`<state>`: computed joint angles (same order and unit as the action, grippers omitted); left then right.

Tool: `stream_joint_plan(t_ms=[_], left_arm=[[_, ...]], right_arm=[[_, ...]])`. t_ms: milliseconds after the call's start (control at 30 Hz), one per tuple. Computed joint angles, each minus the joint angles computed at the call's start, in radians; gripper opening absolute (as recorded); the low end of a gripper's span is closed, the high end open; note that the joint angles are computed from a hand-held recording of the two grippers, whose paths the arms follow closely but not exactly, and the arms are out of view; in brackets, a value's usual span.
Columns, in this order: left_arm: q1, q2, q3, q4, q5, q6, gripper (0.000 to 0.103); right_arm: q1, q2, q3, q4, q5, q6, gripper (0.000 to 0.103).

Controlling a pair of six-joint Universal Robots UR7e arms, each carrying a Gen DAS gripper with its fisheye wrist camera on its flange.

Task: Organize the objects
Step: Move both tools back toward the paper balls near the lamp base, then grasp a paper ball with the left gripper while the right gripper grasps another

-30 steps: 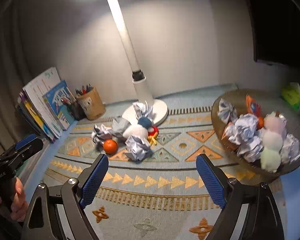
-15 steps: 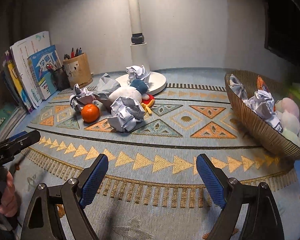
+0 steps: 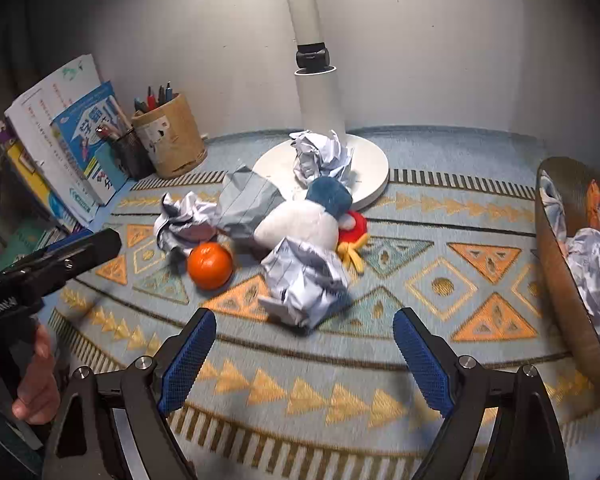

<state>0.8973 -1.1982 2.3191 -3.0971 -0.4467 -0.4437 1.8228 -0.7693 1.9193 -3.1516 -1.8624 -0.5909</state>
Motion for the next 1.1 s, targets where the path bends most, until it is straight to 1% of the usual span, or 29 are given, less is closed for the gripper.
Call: stream_joint_plan(t_ms=[33,67,100,133,200,233,267,300,333,367,400,433,467,500,533,567,600,633,667,700,767,800,833,867,900,933,1000,1100], left_arm=[[0.028,0.022,-0.023,-0.014,-0.022,0.015,0.102],[0.063,0.029,-0.04,-0.038,-0.083,0.033,0.102],[0.088,0.038,-0.049,-0.078,-0.13,0.053,0.102],[0.102,0.049,-0.053,-0.118,-0.149,0.071,0.102],[0.113,0.07,-0.054,-0.187,-0.155,0.104,0.102],[0.117,0.076,-0.052,-0.207,-0.166,0.114,0.102],[0.12,0.074,-0.05,-0.199,-0.175,0.108,0.1],[0.119,0.072,-0.048,-0.201,-0.185,0.112,0.095],[0.115,0.074,-0.044,-0.215,-0.186,0.123,0.094],[0.111,0.075,-0.042,-0.214,-0.18,0.123,0.093],[0.109,0.076,-0.042,-0.211,-0.173,0.119,0.088],[0.111,0.075,-0.042,-0.215,-0.18,0.122,0.085],[0.118,0.075,-0.046,-0.215,-0.193,0.127,0.074],[0.12,0.073,-0.045,-0.21,-0.202,0.128,0.06],[0.121,0.078,-0.048,-0.216,-0.209,0.141,0.051],[0.113,0.085,-0.045,-0.231,-0.194,0.157,0.046],[0.1,0.103,-0.043,-0.265,-0.154,0.18,0.046],[0.088,0.123,-0.044,-0.301,-0.119,0.21,0.046],[0.079,0.135,-0.042,-0.328,-0.106,0.235,0.045],[0.069,0.146,-0.04,-0.35,-0.089,0.257,0.043],[0.048,0.168,-0.037,-0.386,-0.045,0.289,0.042],[0.04,0.172,-0.037,-0.377,-0.026,0.282,0.042],[0.032,0.166,-0.033,-0.336,-0.006,0.248,0.042],[0.02,0.152,-0.021,-0.284,0.006,0.197,0.042],[0.002,0.132,0.002,-0.246,0.004,0.144,0.042],[-0.021,0.108,0.032,-0.221,-0.004,0.092,0.042],[-0.088,0.068,0.096,-0.178,-0.005,-0.005,0.042],[-0.199,0.028,0.182,-0.102,0.023,-0.154,0.042]], right_arm=[[-0.004,0.025,-0.012,-0.031,0.008,-0.013,0.089],[-0.007,0.048,-0.024,-0.051,0.011,-0.016,0.089],[-0.009,0.067,-0.039,-0.047,0.008,-0.013,0.089],[-0.01,0.082,-0.054,-0.03,0.005,-0.007,0.089],[-0.006,0.098,-0.073,-0.012,-0.007,-0.008,0.089],[-0.009,0.096,-0.069,-0.021,0.011,-0.016,0.089],[-0.011,0.094,-0.064,-0.035,0.018,-0.017,0.089],[-0.008,0.099,-0.061,-0.055,-0.002,-0.012,0.089],[-0.005,0.105,-0.061,-0.067,-0.026,-0.005,0.089],[-0.004,0.106,-0.062,-0.07,-0.034,-0.003,0.084],[-0.006,0.104,-0.062,-0.065,-0.023,-0.004,0.075],[-0.009,0.101,-0.063,-0.055,-0.015,-0.002,0.072],[-0.01,0.101,-0.066,-0.044,-0.015,0.004,0.066],[-0.013,0.098,-0.067,-0.031,-0.009,0.008,0.06],[-0.013,0.097,-0.065,-0.035,-0.006,0.006,0.06],[-0.013,0.095,-0.059,-0.052,-0.001,0.001,0.059],[-0.015,0.091,-0.05,-0.068,0.016,-0.01,0.059],[-0.021,0.081,-0.041,-0.068,0.054,-0.025,0.059],[-0.029,0.069,-0.028,-0.069,0.094,-0.04,0.059],[-0.033,0.064,-0.019,-0.085,0.112,-0.045,0.059],[-0.038,0.056,-0.011,-0.09,0.122,-0.034,0.059],[-0.04,0.051,-0.009,-0.091,0.126,-0.026,0.059],[-0.043,0.044,-0.003,-0.093,0.134,-0.02,0.059],[-0.052,0.026,0.005,-0.066,0.165,-0.021,0.059],[-0.065,0.003,0.009,-0.002,0.208,-0.024,0.059],[-0.074,-0.017,0.014,0.054,0.228,-0.024,0.059],[-0.086,-0.052,0.044,0.095,0.229,-0.033,0.059],[-0.118,-0.139,0.134,0.091,0.252,-0.067,0.059]])
